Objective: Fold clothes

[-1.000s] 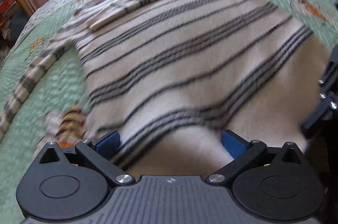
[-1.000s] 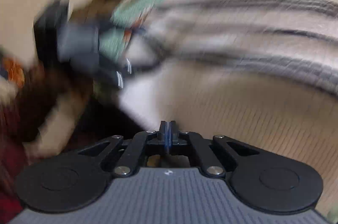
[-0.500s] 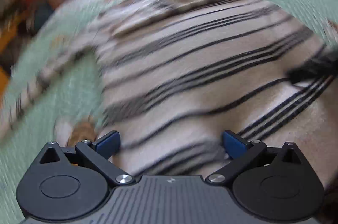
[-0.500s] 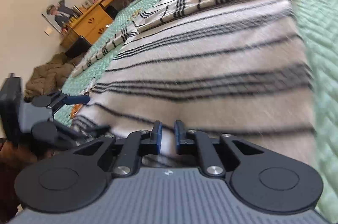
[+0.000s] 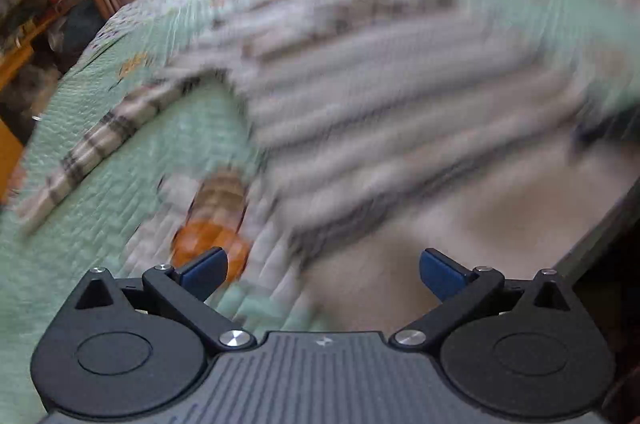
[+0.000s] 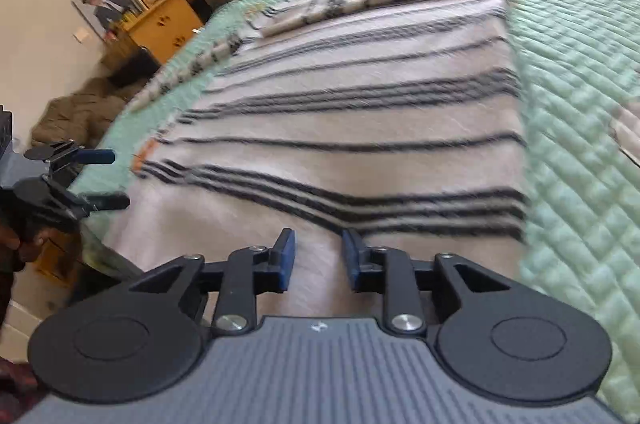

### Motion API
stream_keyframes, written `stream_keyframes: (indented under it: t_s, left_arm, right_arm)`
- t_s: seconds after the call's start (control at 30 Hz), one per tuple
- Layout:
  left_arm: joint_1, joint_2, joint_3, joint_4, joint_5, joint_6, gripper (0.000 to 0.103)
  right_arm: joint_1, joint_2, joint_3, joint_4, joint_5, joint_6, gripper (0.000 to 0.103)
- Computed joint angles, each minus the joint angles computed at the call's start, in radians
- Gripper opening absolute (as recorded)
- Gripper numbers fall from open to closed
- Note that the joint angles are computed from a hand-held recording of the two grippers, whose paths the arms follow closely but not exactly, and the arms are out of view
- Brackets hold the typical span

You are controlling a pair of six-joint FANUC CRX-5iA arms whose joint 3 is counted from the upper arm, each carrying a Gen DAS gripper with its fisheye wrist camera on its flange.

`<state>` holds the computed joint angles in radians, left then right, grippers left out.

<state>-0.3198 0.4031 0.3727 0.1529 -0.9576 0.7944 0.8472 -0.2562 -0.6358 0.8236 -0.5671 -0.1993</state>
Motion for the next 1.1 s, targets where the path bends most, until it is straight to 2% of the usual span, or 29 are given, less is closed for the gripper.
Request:
stream_keyframes:
  t_s: [0.03, 0.07, 0.13, 0.17, 0.2, 0.23, 0.3, 0.4, 0.5, 0.63, 0.7, 0.8, 0.87, 0.93, 0.97, 1.0, 1.1]
  left_arm:
    - [0.004, -0.002, -0.008, -0.031, 0.005, 0.026, 0.103]
    - [0.02, 0.006, 0.008, -0.019, -0.031, 0.049, 0.103]
    - [0.054, 0.022, 0.043, 0.028, -0.104, 0.088, 0.103]
    - [0.064, 0.023, 0.046, 0.044, -0.113, 0.096, 0.103]
    - [0.069, 0.021, 0.046, 0.055, -0.116, 0.099, 0.101]
    - [0.071, 0.018, 0.043, 0.067, -0.11, 0.094, 0.1]
    - [0.068, 0.002, 0.015, 0.113, -0.07, 0.057, 0.1]
    - [0.047, -0.013, -0.025, 0.177, 0.001, 0.004, 0.102]
    - [0.001, 0.019, 0.007, 0.132, 0.041, 0.046, 0.102]
    - [-0.025, 0.087, 0.094, 0.048, -0.064, 0.115, 0.103]
    - [0.007, 0.082, 0.071, 0.113, -0.076, 0.118, 0.103]
    - [0.046, 0.081, 0.072, 0.133, -0.092, 0.185, 0.103]
    - [0.062, 0.085, 0.085, 0.13, -0.101, 0.225, 0.103]
    - [0.077, 0.091, 0.098, 0.149, -0.103, 0.244, 0.102]
    - [0.082, 0.095, 0.105, 0.16, -0.096, 0.254, 0.102]
    - [0.086, 0.1, 0.115, 0.161, -0.081, 0.275, 0.102]
    - [0.092, 0.139, 0.197, 0.134, -0.082, 0.377, 0.102]
  right_arm:
    - [0.015, -0.015, -0.002, -0.019, -0.042, -0.006, 0.006]
    - [0.035, -0.026, 0.006, -0.047, -0.111, -0.014, 0.0]
    - [0.07, -0.048, 0.016, -0.08, -0.197, -0.023, 0.0]
    - [0.078, -0.054, 0.015, -0.072, -0.2, -0.034, 0.0]
    - [0.086, -0.06, 0.013, -0.062, -0.201, -0.045, 0.006]
    - [0.093, -0.066, 0.012, -0.052, -0.202, -0.057, 0.007]
    - [0.108, -0.077, 0.01, -0.032, -0.205, -0.08, 0.019]
    - [0.055, -0.048, 0.002, 0.056, -0.09, -0.091, 0.028]
    - [0.034, -0.005, 0.03, 0.04, -0.063, -0.046, 0.033]
    - [0.047, -0.038, -0.021, 0.042, -0.079, -0.11, 0.032]
    - [0.056, -0.069, -0.05, 0.044, -0.095, -0.166, 0.029]
    - [0.071, -0.116, -0.072, 0.031, -0.131, -0.249, 0.029]
    - [0.063, -0.105, -0.043, 0.004, -0.144, -0.243, 0.031]
    - [0.031, -0.057, 0.001, 0.023, -0.113, -0.2, 0.041]
    - [0.016, -0.033, 0.023, 0.033, -0.097, -0.179, 0.05]
    - [-0.012, -0.004, 0.04, 0.065, -0.043, -0.17, 0.054]
    - [-0.11, 0.102, 0.106, 0.117, 0.14, -0.133, 0.055]
